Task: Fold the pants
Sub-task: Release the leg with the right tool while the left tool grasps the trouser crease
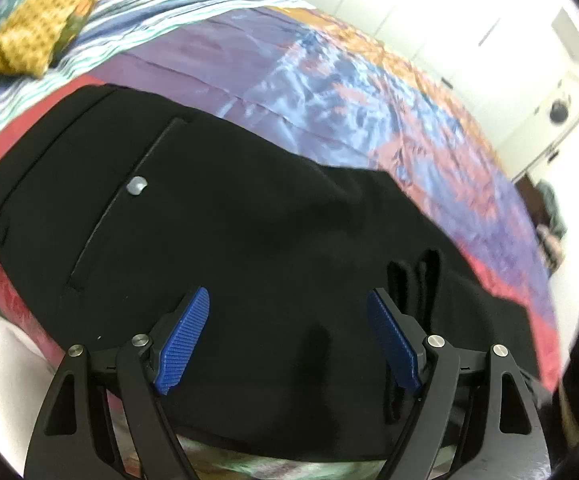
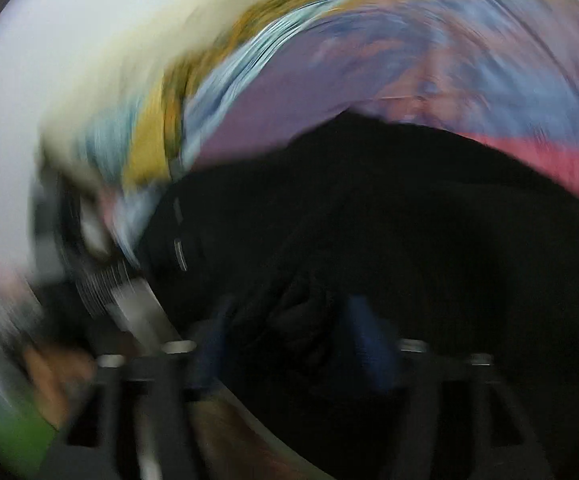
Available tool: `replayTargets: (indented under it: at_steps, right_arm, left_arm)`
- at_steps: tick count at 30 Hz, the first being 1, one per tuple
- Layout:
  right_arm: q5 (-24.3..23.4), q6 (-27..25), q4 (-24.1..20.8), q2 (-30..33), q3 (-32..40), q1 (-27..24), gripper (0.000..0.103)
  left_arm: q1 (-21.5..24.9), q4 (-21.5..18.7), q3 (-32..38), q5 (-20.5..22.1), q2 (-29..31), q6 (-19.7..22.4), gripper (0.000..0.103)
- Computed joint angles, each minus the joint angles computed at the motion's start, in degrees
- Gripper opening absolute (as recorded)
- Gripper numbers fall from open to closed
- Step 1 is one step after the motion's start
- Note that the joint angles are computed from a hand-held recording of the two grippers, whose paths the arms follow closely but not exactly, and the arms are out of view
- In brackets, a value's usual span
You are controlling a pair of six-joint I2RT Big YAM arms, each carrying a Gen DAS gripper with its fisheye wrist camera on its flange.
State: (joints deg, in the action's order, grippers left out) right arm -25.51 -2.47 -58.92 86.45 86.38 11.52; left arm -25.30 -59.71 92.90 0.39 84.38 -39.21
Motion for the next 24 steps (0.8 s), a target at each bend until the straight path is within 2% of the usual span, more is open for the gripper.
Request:
replayTargets:
  at_steps: [2,4,6,7,10,12,16,22,23,24]
  right_arm:
    - [5.70,-4.63,1.85,-4.56,-3.14,0.28,0.085]
    - [8.01,-6.97,3.66,-8.68,-6.00,-0.70,0.089]
    - [9.96,-8.49,5.66,-13.44,-9.38,-3.37,0.095]
    - [10.45,-8.34,5.66,-14.10,-9.34,-4.30,0.096]
    - [9.56,-4.49,4.81,-17.72,-11.66,-8.94,0.096]
    - [9.47,-0.35,5.03,-20.80,-12.96,-10.93,0.096]
    - [9.63,4.78,7.33,-21.83,-13.07,-12.59,0.097]
    - [7.67,5.06,7.08,-20.96,-13.21,-14.05,0.097]
    - [7.28,4.50,6.65,-21.42,-13.40,-14.73,0.097]
    - [7.57,4.47,6.73,-21.32,-13.40,-14.61,0.097]
  left_arm:
    - [0.32,1.31,-0.68,0.90,-0.90,-1.45,0.083]
    - [0.06,3.03,-0.85,3.23,-1.98,-1.97,0.081]
    - [-0.99,5.40,-0.68,6.36,-2.76,-0.20,0.078]
    - [-1.93,5.88,0.16,8.30,-2.48,1.51,0.076]
    - [-4.51,4.25,3.43,13.16,0.36,6.23,0.060]
    - [-6.60,1.04,5.98,12.65,3.04,9.43,0.046]
    - [-8.29,-2.20,7.94,11.03,5.41,11.37,0.045]
    - [-9.49,-5.12,9.67,8.69,7.37,13.12,0.044]
    - [-9.76,-5.45,9.83,8.20,7.60,13.64,0.037]
    - [-10.07,-6.22,10.27,7.57,7.99,14.28,0.025]
